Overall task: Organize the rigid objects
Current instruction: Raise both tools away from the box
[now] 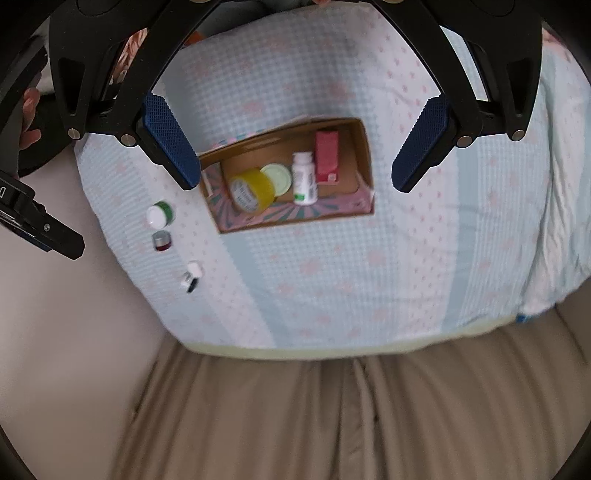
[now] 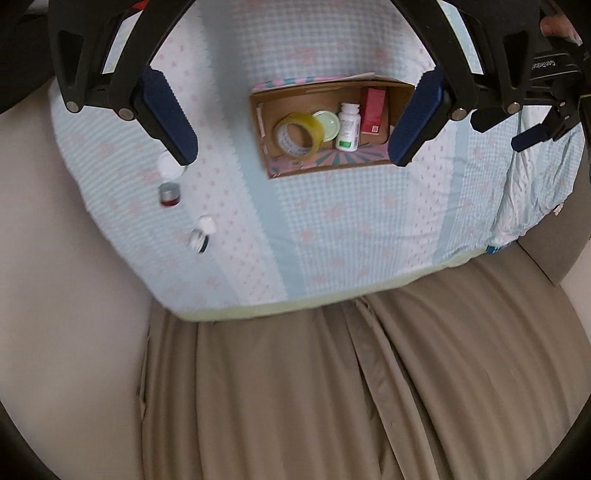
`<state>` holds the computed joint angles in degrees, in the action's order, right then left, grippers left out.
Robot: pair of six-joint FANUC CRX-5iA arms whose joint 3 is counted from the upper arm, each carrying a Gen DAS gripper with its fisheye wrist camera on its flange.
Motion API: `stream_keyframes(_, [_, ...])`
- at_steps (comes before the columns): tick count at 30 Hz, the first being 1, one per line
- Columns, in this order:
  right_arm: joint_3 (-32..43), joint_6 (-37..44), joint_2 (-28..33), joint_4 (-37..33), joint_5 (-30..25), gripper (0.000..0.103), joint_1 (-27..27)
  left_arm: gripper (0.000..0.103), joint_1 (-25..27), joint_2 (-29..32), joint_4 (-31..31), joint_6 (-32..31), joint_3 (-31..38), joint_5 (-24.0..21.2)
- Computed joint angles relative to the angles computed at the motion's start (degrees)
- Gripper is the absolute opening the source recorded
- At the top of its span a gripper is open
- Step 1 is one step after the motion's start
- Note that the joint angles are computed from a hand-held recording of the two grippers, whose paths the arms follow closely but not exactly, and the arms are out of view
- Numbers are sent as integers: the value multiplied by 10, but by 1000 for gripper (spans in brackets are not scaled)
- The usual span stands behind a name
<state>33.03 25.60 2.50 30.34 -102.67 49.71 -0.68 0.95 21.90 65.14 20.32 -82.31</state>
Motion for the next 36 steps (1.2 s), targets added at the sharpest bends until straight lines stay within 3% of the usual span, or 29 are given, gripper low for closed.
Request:
stream_keyframes(4, [22, 21, 1, 29, -38, 103, 10, 103, -19, -9, 32, -31, -4, 13])
stream_keyframes(8, [2, 18, -21, 45, -51, 103, 16, 103, -49, -14, 28, -19, 1, 23])
stream_keyframes(12, [-42, 10, -64, 41, -44, 103, 8, 103, -89, -10, 12, 18, 15, 30])
stream_keyframes(17, [-99, 27, -130, 19, -15, 103, -31, 103, -167, 5, -46, 115, 46, 55])
stream_keyframes(22, [-135, 125, -181, -47, 18, 103, -128, 103, -263, 42, -109, 254, 88, 68])
stream_keyframes(28, [-142, 322, -196, -176, 74, 103, -330, 103, -362, 100, -172, 386, 122, 83])
stream_keyframes(33, [-141, 443, -172, -273, 98, 103, -467, 103, -405, 142, -194, 425, 132, 96])
stream_keyframes(36, [-165, 510, -161, -317, 134, 103, -521, 103, -419, 160, -193, 418, 114, 129])
